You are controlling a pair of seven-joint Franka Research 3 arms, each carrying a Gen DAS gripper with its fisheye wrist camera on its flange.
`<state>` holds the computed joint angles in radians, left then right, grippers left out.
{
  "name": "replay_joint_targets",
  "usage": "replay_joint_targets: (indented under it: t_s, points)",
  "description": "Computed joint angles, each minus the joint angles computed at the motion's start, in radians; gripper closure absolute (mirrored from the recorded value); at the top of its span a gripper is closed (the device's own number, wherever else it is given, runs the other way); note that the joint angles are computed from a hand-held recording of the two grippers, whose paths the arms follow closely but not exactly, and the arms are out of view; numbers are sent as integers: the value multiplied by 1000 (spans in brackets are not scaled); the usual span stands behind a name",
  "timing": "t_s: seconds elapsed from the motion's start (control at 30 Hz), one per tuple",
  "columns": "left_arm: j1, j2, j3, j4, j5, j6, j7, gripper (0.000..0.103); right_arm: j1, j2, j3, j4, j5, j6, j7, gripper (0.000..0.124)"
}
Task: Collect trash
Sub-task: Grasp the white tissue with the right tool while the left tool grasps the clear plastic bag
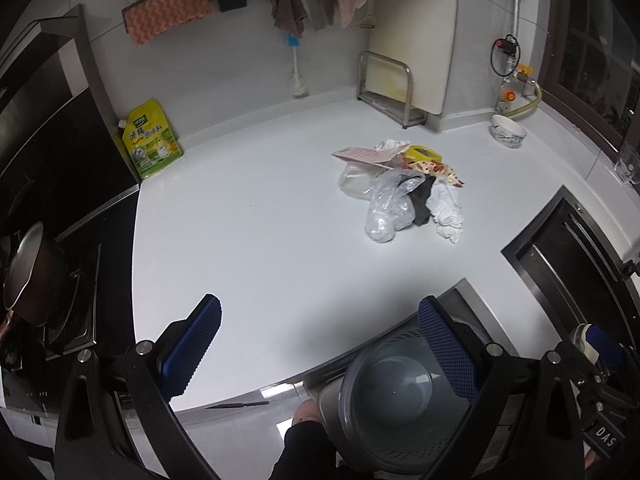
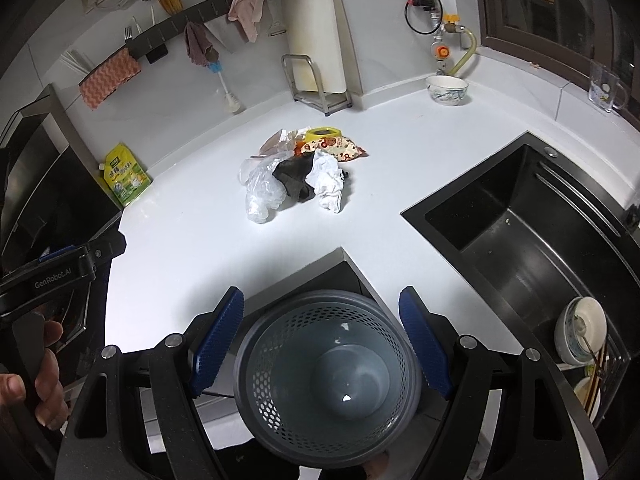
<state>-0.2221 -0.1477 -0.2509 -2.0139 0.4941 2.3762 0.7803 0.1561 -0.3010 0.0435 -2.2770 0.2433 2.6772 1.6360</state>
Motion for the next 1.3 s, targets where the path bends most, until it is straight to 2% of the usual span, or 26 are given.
replay_joint_targets:
  t_s: [0.13,0.3,0.53,0.67,0.83,1.07,1.3]
  points:
    - [7,31,7,16,10,-12,15,6,17,54,-23,34,49,-1,-49,48]
    - [24,95,36,53,-13,66,80,6,3,175,-9,139,7,7,-13,48]
    - [44,288,64,230,-67,133,208,6,15,387,-21,352,-101,-11,95,48]
    - [46,411,65,343,-122,147,295,6,30,501,-44,463,-132,-12,131,48]
    - [38,518,62,433,-177,158,373,6,37,639,-65,605,-140,-35,130,48]
    - [25,601,60,489,-226,198,427,6,45,797,-79,783,-138,-83,90,48]
    - [21,627,65,502,-241,210,455,6,46,889,-86,897,-139,-123,74,48]
